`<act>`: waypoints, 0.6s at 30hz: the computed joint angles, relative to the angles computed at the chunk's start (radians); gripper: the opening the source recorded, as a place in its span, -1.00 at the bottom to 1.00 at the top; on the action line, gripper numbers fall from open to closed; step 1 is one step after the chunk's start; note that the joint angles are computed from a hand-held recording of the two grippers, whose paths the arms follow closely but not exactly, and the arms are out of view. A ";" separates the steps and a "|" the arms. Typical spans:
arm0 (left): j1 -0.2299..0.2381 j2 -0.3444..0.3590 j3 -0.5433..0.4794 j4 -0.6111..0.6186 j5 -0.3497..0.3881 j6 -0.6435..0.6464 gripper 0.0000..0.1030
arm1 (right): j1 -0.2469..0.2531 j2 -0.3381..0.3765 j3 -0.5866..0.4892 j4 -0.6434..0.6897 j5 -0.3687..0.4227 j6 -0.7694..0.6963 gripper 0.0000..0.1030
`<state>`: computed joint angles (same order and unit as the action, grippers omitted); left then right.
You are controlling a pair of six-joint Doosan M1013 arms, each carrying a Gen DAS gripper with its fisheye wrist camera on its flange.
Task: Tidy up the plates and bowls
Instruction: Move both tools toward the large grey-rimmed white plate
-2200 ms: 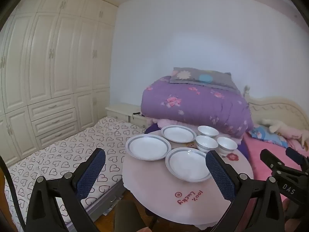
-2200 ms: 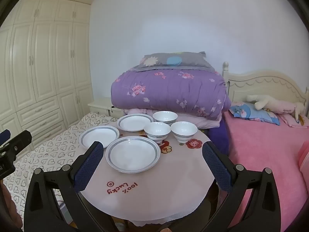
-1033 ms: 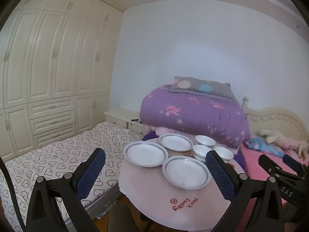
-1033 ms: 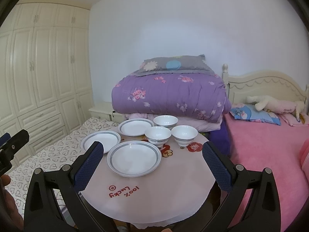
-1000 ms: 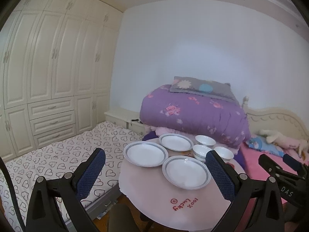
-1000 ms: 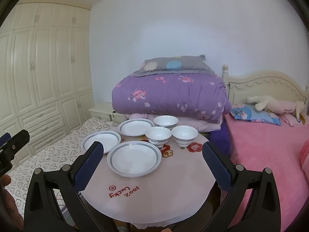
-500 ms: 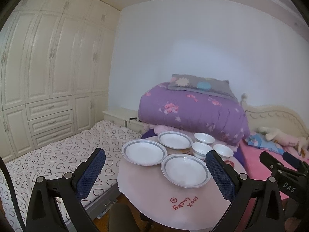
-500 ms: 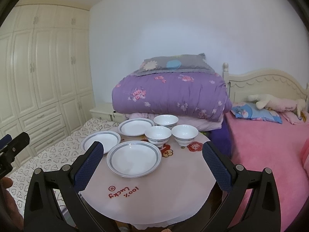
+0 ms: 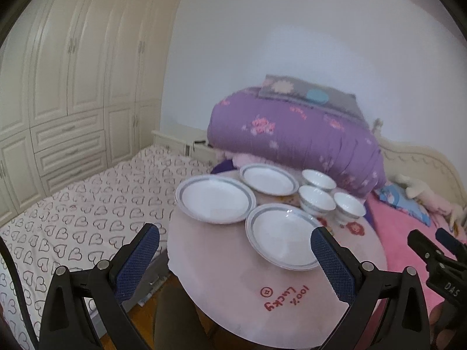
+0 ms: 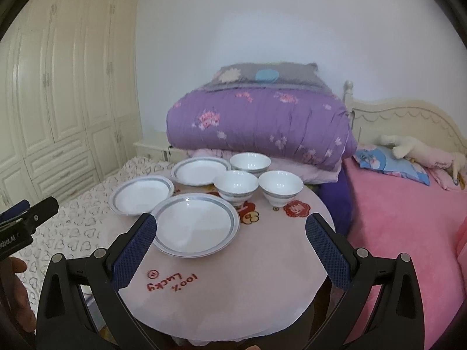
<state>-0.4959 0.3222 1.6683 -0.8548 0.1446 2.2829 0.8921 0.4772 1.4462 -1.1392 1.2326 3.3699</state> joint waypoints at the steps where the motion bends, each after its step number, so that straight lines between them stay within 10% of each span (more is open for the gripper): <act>1: 0.000 0.012 -0.018 0.098 0.012 -0.097 0.99 | -0.008 0.001 0.001 0.010 -0.014 -0.009 1.00; 18: -0.028 0.237 -0.337 0.651 0.226 -0.624 0.99 | -0.164 0.039 0.004 0.203 -0.257 -0.231 1.00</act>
<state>-0.5241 0.5591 1.3310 -0.2037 0.3703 1.6593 0.7284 0.5157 1.4503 -0.9366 0.9760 3.1388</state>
